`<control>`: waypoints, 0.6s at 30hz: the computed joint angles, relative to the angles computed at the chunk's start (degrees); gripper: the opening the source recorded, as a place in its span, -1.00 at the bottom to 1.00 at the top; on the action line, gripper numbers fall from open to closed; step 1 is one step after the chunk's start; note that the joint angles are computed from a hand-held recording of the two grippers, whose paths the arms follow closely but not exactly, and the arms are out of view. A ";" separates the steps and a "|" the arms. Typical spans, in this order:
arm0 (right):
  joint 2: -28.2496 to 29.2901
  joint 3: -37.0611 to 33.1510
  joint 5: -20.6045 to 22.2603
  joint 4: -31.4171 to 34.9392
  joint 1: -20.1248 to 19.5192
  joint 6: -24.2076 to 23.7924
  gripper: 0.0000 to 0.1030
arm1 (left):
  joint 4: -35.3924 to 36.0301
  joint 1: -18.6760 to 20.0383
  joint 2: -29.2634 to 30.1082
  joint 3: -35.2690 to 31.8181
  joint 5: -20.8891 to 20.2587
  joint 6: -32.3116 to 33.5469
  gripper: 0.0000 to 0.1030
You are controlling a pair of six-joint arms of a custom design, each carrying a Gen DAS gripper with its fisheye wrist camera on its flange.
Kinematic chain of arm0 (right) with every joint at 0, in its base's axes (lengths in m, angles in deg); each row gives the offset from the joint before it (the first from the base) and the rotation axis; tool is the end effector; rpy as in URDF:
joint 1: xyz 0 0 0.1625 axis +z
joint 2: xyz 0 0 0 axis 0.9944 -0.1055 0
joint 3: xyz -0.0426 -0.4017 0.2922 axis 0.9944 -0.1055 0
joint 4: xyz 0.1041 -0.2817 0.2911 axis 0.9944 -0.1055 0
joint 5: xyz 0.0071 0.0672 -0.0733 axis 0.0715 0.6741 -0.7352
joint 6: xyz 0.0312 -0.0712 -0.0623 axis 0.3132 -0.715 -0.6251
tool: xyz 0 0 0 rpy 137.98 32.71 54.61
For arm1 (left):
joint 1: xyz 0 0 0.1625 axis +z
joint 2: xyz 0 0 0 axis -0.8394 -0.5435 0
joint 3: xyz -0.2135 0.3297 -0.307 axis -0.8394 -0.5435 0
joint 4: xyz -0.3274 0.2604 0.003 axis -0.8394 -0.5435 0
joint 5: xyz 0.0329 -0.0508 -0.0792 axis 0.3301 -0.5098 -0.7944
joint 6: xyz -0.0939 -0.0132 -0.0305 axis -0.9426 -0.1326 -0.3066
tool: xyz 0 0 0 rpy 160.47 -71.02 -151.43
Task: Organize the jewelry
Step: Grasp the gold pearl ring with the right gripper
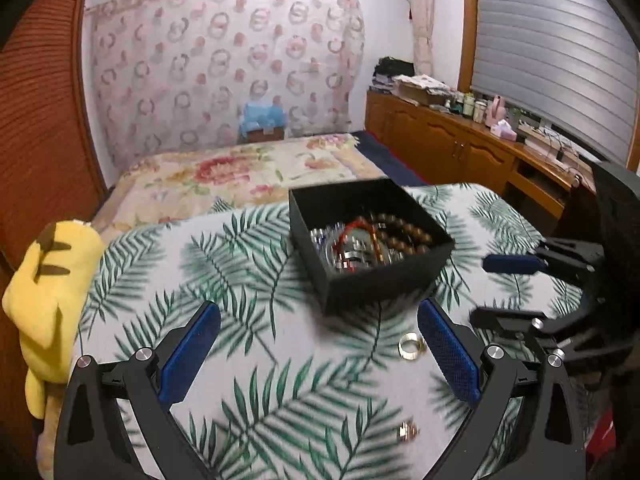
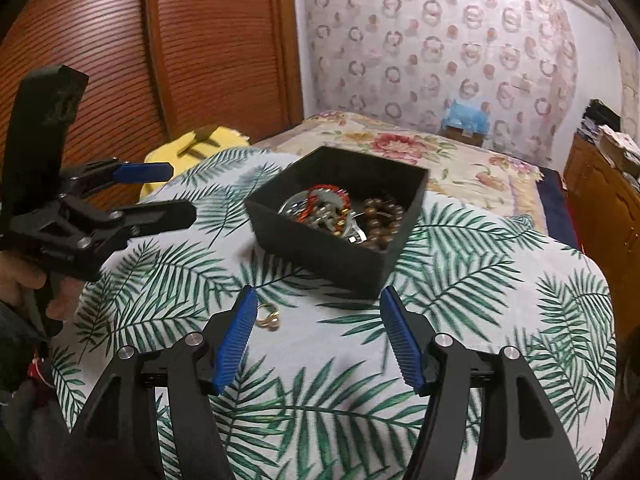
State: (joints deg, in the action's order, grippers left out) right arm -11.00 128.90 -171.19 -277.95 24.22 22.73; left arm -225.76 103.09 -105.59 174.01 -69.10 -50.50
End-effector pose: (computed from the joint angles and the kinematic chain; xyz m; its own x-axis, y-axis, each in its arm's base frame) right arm 0.2924 -0.5409 0.1123 -0.5446 -0.6999 0.4622 -0.8339 0.5109 -0.2088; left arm -0.1651 -0.4748 0.2514 -0.7260 0.1499 -0.6712 0.5957 0.6247 -0.5048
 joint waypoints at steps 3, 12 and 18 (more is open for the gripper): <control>0.68 -0.32 -0.51 1.50 0.38 -0.58 0.18 | 1.62 -0.06 -1.56 1.52 -0.67 -1.51 0.85; 4.33 -3.47 -3.99 7.68 1.54 -1.84 -0.03 | 5.32 0.00 -4.42 4.82 -1.15 -5.86 0.85; 6.09 -4.66 -6.86 8.11 2.33 -2.71 -0.17 | 7.01 0.68 -4.71 6.05 -1.97 -7.31 0.85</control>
State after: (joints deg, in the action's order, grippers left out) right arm -4.91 124.24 -178.06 -269.84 26.55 20.02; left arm -218.74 103.77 -110.30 180.07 -71.07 -57.81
